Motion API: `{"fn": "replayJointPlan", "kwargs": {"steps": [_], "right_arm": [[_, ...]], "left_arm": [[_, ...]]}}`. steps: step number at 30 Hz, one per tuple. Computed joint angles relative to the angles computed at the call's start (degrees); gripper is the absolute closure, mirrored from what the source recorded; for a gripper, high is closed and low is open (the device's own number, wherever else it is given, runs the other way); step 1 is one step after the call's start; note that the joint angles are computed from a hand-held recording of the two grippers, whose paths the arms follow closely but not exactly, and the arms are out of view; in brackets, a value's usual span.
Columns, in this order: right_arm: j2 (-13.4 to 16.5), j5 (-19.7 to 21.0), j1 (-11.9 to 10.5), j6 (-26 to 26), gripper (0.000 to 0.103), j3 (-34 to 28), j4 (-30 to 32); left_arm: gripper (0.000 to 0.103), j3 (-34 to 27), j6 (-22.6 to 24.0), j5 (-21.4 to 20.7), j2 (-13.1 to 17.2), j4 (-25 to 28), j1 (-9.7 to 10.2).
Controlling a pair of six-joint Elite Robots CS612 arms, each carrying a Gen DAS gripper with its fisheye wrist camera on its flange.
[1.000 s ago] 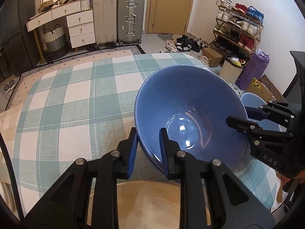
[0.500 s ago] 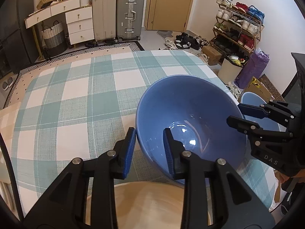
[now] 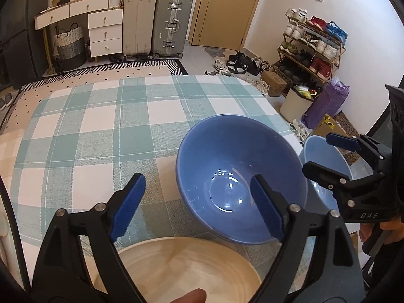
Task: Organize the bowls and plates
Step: 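Move both grippers to opposite rims of the lighter blue bowl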
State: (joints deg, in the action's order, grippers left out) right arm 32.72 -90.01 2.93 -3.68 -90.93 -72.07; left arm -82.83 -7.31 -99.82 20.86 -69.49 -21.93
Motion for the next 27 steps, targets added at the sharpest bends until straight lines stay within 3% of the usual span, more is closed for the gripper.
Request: {"fn": "replayJointPlan", "kwargs": {"steps": [2, 15, 27], "right_arm": [[0.0, 0.58, -0.34, 1.1, 0.004, -0.61, -0.28], [0.58, -0.14, -2.96, 7.76, 0.001, -5.77, 0.92], [2.09, -1.34, -5.28, 9.76, 0.001, -10.89, 3.48]], "left_arm": [[0.002, -0.44, -0.21, -0.46, 0.05, -0.34, -0.09], [0.002, -1.61, 1.35, -4.45, -0.6, 1.95, -1.75], [0.002, -2.19, 4.31, -6.82, -1.1, 5.54, -4.99]]}}
